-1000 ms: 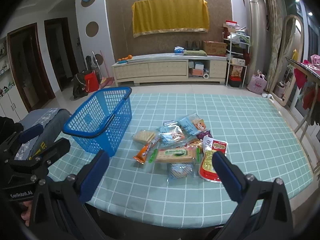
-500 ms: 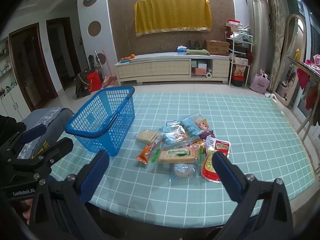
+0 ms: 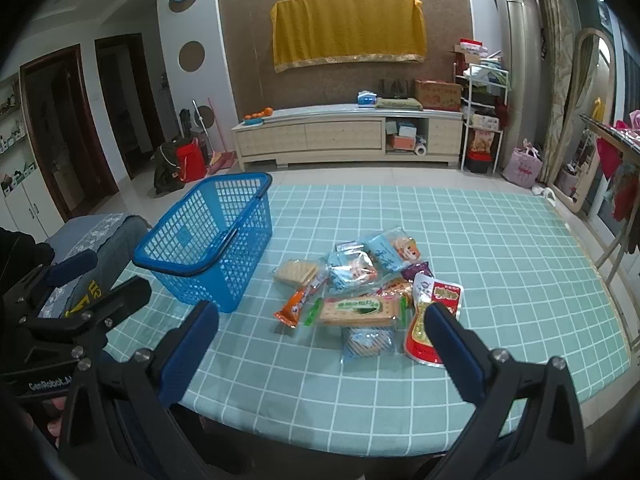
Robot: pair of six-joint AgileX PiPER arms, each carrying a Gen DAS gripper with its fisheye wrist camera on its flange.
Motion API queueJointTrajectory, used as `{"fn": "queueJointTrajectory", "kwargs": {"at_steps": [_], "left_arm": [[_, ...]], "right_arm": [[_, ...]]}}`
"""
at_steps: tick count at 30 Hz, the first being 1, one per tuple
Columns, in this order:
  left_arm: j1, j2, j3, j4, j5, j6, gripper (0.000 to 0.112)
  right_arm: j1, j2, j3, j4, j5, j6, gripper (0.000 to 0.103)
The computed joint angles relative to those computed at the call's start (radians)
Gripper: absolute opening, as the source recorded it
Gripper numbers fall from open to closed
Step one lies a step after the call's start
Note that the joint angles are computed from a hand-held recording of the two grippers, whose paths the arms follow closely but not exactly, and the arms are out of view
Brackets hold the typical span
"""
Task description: Organize snacks
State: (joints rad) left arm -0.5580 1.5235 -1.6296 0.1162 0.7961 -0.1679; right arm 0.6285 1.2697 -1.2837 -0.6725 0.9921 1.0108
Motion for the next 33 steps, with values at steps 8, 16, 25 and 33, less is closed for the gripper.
{"fn": "queueJointTrajectory", "kwargs": {"at_steps": [8,16,25,33], "left_arm": [[-0.003,0.000,-0.009,0.001,0.017,-0.008,0.103],[0.005,0.005,-0.020,-0.004,0.027,0.001,0.103],[0.010,0.006,-0.033,-0.016,0.040,0.012,0.103],[0.013,0.040,-0.096,-0.041,0.066,0.042,0.103]], "right_arm": [[-0.005,-0.002,-0.002,0.017,0.000,-0.019,0.103],[-0.006,-0.005,-0.002,0.025,-0.001,-0.030,0.103],[-0.002,-0.001,-0.015,0.030,0.009,-0.046,0.103],[-0.020,-0.007,-0.024,0.051,0.004,-0.074,0.103]]}}
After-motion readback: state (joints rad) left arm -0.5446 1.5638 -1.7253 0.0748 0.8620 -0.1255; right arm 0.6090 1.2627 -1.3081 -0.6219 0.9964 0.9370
